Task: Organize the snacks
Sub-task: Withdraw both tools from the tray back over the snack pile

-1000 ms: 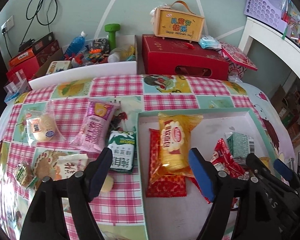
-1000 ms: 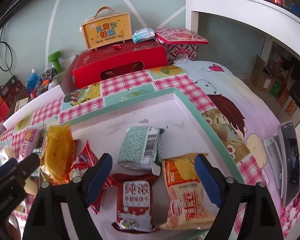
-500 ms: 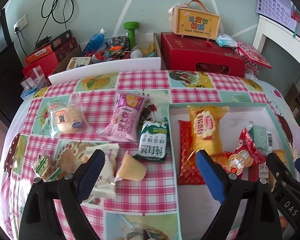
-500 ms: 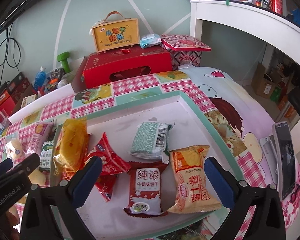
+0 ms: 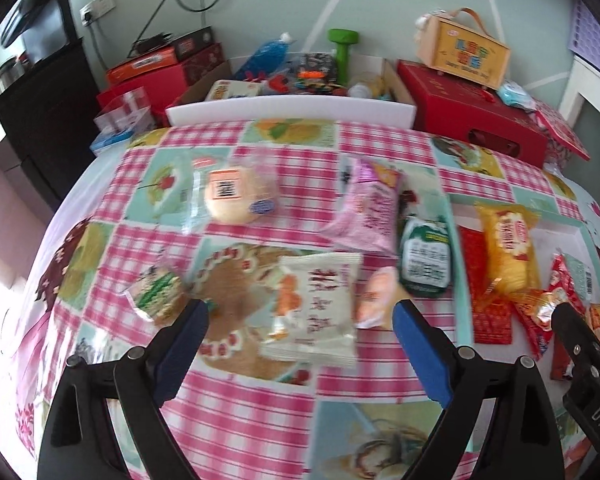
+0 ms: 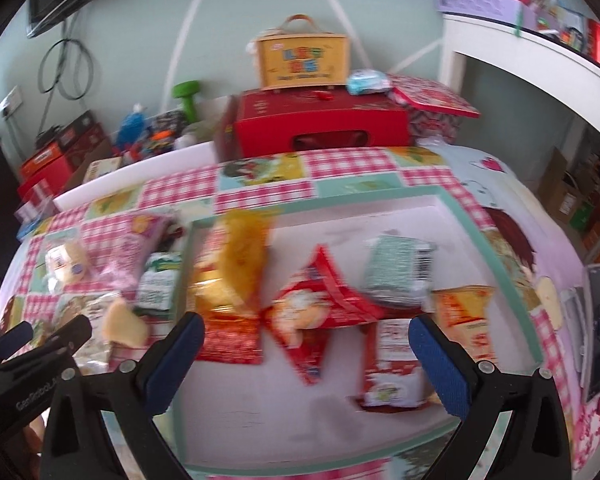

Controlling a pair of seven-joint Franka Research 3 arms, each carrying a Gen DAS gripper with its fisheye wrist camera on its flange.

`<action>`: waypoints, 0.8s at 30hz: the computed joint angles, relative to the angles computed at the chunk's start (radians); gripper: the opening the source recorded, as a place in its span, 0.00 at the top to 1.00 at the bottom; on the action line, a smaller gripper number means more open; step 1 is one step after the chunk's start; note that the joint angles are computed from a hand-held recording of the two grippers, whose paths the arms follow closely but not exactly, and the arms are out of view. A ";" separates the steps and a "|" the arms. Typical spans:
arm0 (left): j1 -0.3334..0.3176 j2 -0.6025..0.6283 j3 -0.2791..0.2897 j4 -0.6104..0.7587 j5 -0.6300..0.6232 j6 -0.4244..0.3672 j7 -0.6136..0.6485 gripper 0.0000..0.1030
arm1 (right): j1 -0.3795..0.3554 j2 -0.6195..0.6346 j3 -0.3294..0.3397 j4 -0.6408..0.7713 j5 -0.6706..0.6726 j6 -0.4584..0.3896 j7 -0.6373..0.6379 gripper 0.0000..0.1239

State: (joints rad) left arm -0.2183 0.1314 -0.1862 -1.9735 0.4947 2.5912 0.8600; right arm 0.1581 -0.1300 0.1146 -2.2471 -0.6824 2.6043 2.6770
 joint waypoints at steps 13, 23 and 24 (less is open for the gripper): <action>0.086 -0.061 0.043 -0.079 -0.011 0.019 -0.067 0.09 | 0.106 0.139 -0.018 0.107 0.031 0.093 -0.094 0.17; 0.140 -0.047 0.057 -0.090 -0.059 0.044 -0.036 0.09 | 0.194 0.239 -0.069 0.183 0.072 0.154 -0.089 0.25; 0.144 -0.038 0.059 -0.085 -0.066 0.049 -0.029 0.10 | 0.200 0.249 -0.072 0.190 0.083 0.154 -0.096 0.27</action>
State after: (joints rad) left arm -0.0742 0.0934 -0.1275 -2.0582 0.4287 2.6398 0.8310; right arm 0.3581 0.1185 0.0423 -2.0568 -0.5995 2.7585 2.5808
